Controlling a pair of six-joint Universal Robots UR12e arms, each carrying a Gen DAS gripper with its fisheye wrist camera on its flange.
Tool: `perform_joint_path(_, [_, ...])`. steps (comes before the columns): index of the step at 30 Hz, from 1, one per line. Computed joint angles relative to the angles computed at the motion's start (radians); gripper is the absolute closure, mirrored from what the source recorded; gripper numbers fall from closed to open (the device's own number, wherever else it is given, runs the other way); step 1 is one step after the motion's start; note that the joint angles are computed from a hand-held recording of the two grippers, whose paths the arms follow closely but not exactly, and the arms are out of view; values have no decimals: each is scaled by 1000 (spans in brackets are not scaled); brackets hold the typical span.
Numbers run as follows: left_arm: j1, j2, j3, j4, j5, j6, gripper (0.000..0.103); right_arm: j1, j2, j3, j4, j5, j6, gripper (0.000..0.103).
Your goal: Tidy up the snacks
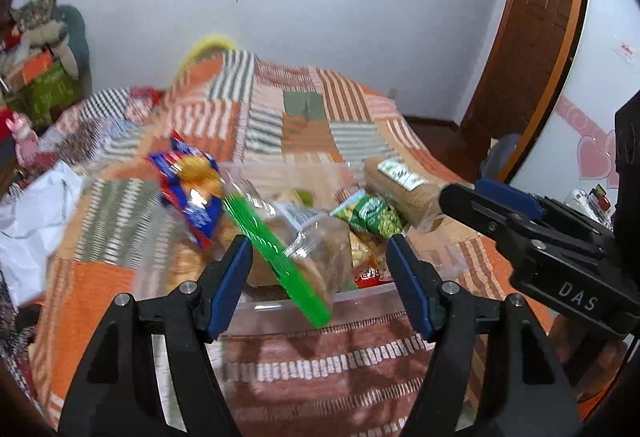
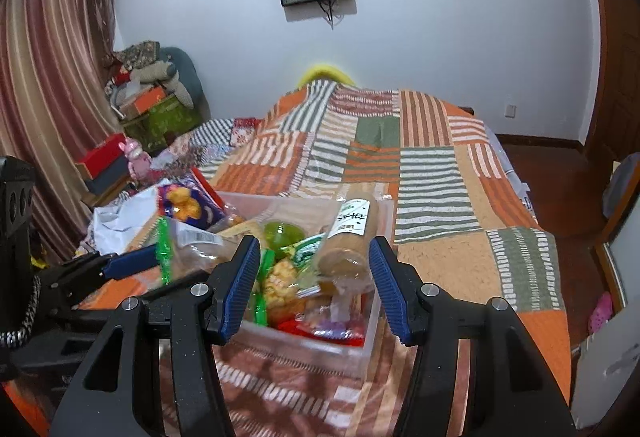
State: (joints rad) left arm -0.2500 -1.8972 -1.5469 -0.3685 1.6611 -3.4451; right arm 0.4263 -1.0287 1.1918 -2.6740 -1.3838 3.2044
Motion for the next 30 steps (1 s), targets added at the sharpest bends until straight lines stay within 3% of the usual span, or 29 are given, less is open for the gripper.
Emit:
perform_joint_path(7, [-19,72,-60,105,76,49,34,6,-68,80,-116,8,-7,50])
perform_joint_path(13, [-25,123,-98,165,94,59,33,13,-114,135,-233,19,9,42])
perform_joint_path(20, [-58,169,-152,276,176,118,33,21,-141,178,-307,45,14,40])
perform_joint_path(30, [-100,200,-210,399,275,164,18,43,-159,225,-401,-11,2,28])
